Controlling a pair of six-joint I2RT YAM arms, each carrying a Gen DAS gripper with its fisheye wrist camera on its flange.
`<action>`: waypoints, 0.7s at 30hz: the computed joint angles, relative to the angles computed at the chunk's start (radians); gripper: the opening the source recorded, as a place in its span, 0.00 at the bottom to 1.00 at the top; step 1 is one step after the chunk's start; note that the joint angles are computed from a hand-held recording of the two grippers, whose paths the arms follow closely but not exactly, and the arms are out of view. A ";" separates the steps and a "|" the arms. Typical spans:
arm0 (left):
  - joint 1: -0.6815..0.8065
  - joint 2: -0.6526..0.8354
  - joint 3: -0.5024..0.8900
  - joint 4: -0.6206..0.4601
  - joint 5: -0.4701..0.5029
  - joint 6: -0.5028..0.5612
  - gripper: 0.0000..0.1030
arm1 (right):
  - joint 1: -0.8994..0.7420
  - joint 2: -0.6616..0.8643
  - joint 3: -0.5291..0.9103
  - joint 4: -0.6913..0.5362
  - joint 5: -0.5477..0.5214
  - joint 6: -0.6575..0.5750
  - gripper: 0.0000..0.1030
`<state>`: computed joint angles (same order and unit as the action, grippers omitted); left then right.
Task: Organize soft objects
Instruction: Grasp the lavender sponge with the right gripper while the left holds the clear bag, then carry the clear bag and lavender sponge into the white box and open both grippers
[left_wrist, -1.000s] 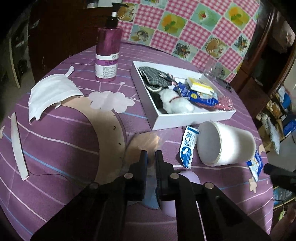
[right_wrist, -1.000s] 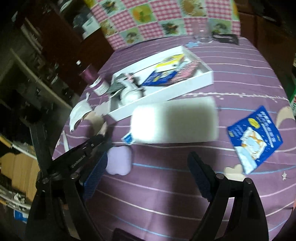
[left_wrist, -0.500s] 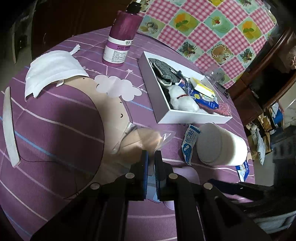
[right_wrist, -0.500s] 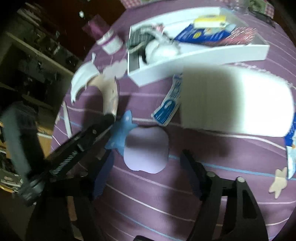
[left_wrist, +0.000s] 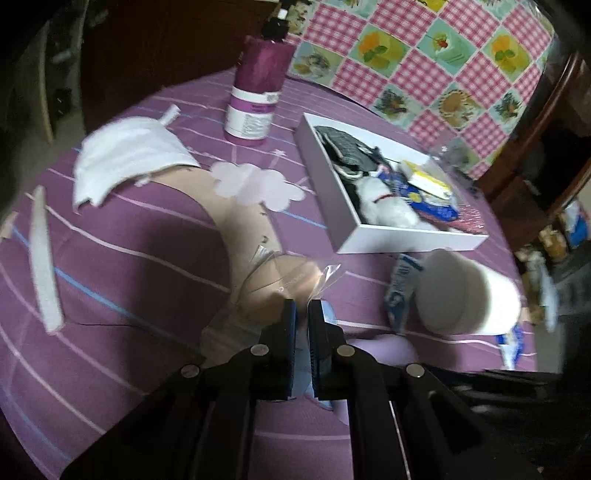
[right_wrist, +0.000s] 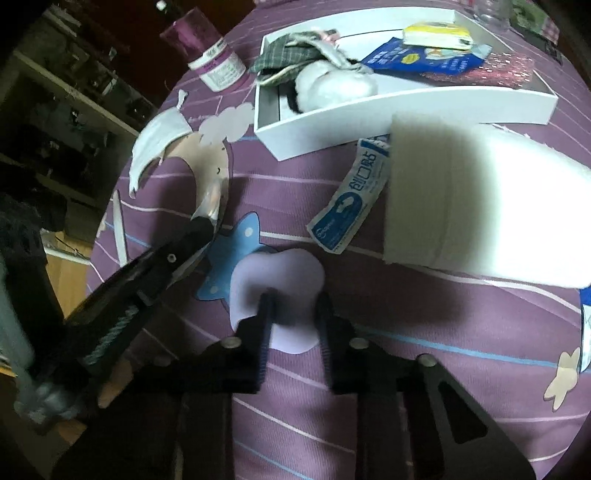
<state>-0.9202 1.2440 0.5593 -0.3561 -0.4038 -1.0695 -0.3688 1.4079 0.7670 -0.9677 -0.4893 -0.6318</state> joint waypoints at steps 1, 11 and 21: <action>-0.013 0.006 0.008 -0.016 -0.017 -0.010 0.05 | -0.032 0.002 0.021 -0.037 -0.017 -0.038 0.16; -0.089 -0.005 0.139 -0.260 -0.130 -0.132 0.03 | -0.221 0.027 0.189 -0.260 -0.105 -0.262 0.15; -0.140 0.050 0.352 -0.532 -0.234 -0.227 0.02 | -0.270 0.154 0.387 -0.417 -0.187 -0.323 0.15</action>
